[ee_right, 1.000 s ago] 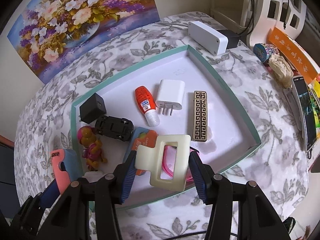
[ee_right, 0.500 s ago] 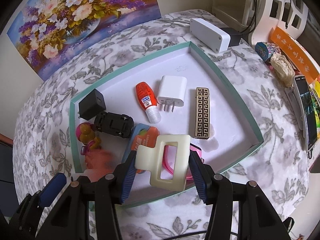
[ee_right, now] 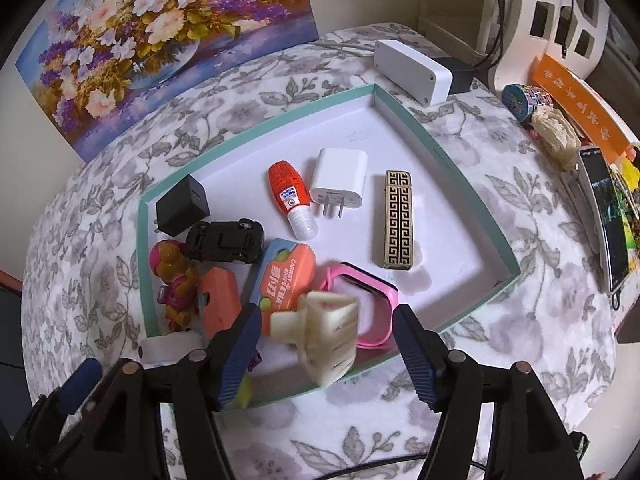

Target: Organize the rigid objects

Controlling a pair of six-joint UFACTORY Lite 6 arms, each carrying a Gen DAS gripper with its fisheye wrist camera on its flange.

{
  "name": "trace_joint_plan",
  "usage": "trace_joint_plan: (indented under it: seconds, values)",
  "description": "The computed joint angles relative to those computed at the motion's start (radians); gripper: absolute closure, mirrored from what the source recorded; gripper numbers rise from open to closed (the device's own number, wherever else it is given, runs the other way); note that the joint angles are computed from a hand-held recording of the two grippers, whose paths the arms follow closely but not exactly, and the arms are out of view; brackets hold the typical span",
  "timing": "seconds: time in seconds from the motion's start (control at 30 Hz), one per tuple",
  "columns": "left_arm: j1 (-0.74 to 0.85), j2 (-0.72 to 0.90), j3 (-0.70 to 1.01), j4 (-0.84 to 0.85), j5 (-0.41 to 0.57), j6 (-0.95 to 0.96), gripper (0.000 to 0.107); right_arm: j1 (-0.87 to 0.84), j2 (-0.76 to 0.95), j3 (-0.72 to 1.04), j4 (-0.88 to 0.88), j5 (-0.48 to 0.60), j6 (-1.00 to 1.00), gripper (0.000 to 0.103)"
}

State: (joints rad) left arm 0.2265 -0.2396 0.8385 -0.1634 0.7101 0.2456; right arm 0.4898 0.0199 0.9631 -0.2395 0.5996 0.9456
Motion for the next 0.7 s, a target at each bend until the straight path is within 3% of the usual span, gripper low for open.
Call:
trace_joint_plan:
  seconds: [0.07,0.23,0.33,0.5,0.7]
  values:
    - [0.058,0.007,0.002,-0.010,0.002,0.018,0.041,0.002,-0.015,-0.019,-0.002,-0.001,0.008,0.029]
    - [0.137,0.023,-0.001,0.047,-0.012,0.009,0.040,0.043,-0.051,-0.057,-0.030,0.009,0.072,0.022]
    - [0.171,0.024,-0.010,0.089,-0.023,-0.001,0.025,0.096,-0.064,-0.061,-0.084,0.029,0.131,0.018]
    - [0.244,-0.005,-0.037,0.106,-0.053,0.033,0.018,0.179,-0.092,-0.062,-0.153,0.047,0.223,0.003]
    - [0.327,-0.028,-0.040,0.065,-0.060,0.108,0.008,0.282,-0.101,-0.038,-0.246,0.091,0.323,0.000]
